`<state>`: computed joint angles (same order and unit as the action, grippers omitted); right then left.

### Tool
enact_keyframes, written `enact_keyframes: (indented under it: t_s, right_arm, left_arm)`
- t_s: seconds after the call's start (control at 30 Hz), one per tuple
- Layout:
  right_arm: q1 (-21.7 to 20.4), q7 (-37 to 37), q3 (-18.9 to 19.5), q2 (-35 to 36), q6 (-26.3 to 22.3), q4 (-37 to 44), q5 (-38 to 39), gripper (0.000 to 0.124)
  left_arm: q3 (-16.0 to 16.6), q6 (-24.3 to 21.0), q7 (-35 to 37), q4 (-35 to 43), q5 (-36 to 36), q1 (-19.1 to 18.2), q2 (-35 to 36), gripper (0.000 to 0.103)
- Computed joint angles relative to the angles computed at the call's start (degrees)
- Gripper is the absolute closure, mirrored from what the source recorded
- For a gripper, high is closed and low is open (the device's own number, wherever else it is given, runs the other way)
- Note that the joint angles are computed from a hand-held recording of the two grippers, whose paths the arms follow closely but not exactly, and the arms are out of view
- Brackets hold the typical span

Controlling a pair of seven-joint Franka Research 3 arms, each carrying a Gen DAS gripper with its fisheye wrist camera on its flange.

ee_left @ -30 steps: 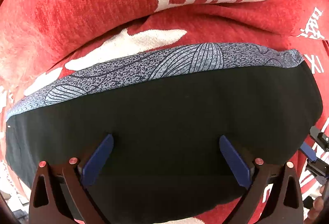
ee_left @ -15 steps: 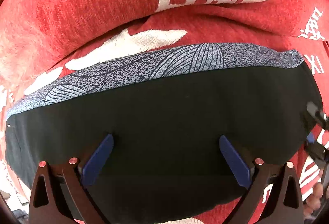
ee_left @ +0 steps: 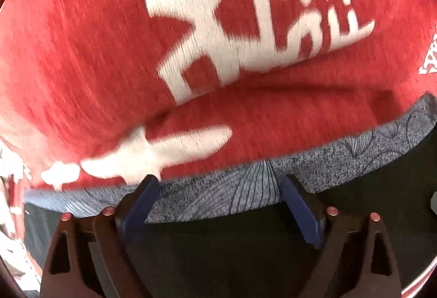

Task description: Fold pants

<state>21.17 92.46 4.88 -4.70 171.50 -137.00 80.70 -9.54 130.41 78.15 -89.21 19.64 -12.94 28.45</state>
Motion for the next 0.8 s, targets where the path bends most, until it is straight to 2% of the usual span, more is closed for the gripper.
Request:
enact_keyframes:
  t_s: [0.1, 0.2, 0.27, 0.37, 0.4, 0.43, 0.57, 0.67, 0.8]
  right_arm:
    - [-0.08, 0.54, 0.00, -0.30, -0.32, -0.10, -1.13, 0.111]
    - [-0.12, 3.22, 0.09, -0.86, -0.36, -0.18, -4.99, 0.111]
    - [-0.39, 6.96, 0.26, -1.55, -0.52, -0.49, -11.06, 0.111]
    - [-1.47, 16.02, 0.82, -2.14, -1.41, -0.16, -24.34, 0.111]
    - [-1.45, 17.20, 0.68, -2.27, -2.21, 0.22, -26.77, 0.111]
    - [-2.24, 21.16, 1.25, -2.31, -3.17, 0.72, -32.92, 0.111]
    - [-5.50, 36.69, 3.78, -2.21, -7.76, 4.81, -57.30, 0.111]
    - [-5.87, 44.44, 5.11, -0.88, -13.63, 10.89, -71.31, 0.111]
    - [-2.18, 48.21, 5.77, 5.16, -24.61, 23.76, -84.56, 0.110]
  left_arm:
    - [-0.67, -1.14, 1.88, -1.44, -2.28, 1.48, -2.50, 0.010]
    - [-1.33, 2.12, 4.12, -8.94, -4.67, 3.65, -8.94, 0.010]
    - [-1.93, 2.71, 5.91, -12.80, -6.61, 4.37, -11.56, 0.010]
    - [-2.01, 3.74, 6.98, -17.33, -4.36, 3.02, -12.61, 0.010]
    - [-1.76, 7.82, 5.73, -19.89, -2.86, 2.86, -13.66, 0.010]
    - [-1.62, 8.77, 5.84, -20.44, -2.93, 2.83, -13.90, 0.010]
    - [-2.78, 3.77, 12.30, -17.43, -13.06, 6.33, -13.39, 0.010]
    - [-1.91, 6.69, 17.51, -20.68, -17.93, 9.46, -17.44, 0.010]
    - [0.84, 6.85, 23.10, -22.30, -22.50, 13.27, -20.91, 0.010]
